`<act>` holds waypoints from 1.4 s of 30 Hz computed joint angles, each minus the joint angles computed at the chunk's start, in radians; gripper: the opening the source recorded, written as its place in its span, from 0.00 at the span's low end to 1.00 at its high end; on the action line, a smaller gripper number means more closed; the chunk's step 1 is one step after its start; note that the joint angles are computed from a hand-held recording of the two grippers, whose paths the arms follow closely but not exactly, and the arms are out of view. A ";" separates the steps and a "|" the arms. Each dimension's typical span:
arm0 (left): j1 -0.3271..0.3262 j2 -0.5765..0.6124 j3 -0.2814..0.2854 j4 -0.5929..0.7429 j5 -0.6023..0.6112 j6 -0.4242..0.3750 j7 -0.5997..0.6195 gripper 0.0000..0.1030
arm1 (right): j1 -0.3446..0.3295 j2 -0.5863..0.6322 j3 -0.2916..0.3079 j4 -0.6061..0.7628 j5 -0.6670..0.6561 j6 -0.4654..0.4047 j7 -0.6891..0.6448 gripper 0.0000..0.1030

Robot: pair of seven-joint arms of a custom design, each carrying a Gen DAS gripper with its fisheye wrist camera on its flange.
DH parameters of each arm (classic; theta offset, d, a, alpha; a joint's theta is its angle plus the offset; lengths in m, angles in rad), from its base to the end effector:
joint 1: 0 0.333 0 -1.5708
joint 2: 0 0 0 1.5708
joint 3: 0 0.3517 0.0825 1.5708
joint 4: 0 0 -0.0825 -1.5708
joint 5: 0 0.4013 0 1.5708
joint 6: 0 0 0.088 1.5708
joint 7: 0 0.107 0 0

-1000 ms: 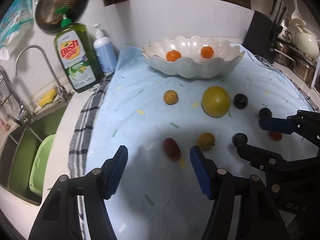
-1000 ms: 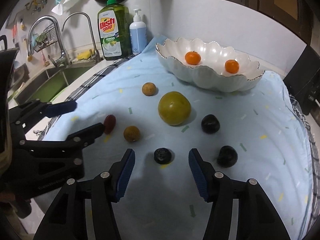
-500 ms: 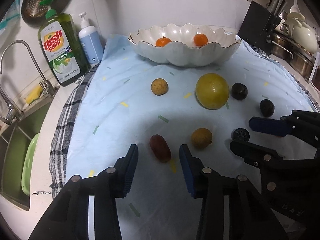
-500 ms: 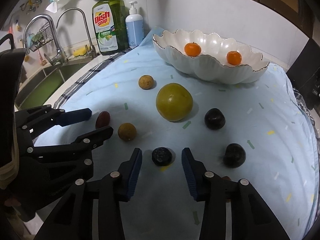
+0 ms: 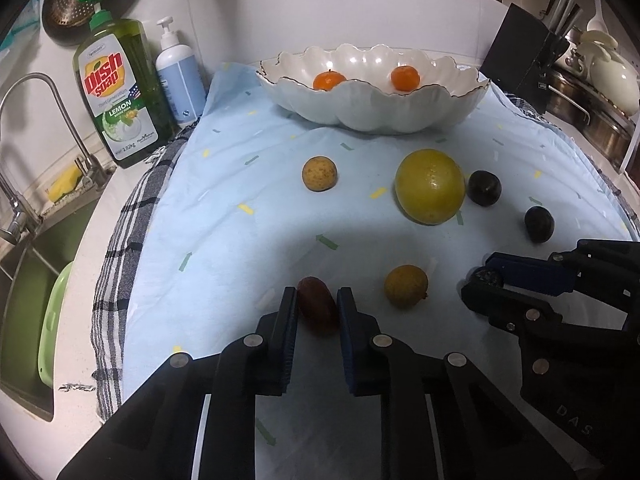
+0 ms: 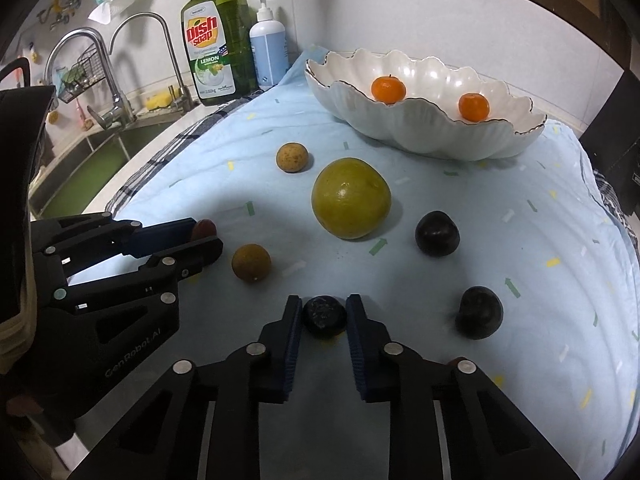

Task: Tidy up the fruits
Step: 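Grasp the red date with the left tool while the right tool grasps a dark plum, then carry the red date and dark plum over the white bowl with both tools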

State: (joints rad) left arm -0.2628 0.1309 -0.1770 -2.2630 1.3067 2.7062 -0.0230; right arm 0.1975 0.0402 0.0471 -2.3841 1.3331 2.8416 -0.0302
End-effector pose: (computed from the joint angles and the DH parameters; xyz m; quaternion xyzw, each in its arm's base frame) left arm 0.4919 -0.2673 0.3425 -0.6675 0.6544 -0.2022 0.2920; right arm 0.5131 0.0755 0.3443 -0.8354 0.4298 -0.1291 0.3175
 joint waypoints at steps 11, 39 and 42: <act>-0.002 -0.033 -0.008 -0.018 0.002 -0.011 -0.040 0.18 | -0.007 -0.027 -0.010 -0.006 0.011 -0.035 -0.018 0.22; 0.023 -0.196 -0.071 0.000 0.237 -0.055 -0.202 0.18 | -0.002 -0.206 -0.064 0.006 0.242 -0.119 -0.195 0.22; 0.025 -0.196 -0.072 0.016 0.265 -0.053 -0.209 0.18 | -0.004 -0.212 -0.062 0.016 0.290 -0.102 -0.234 0.22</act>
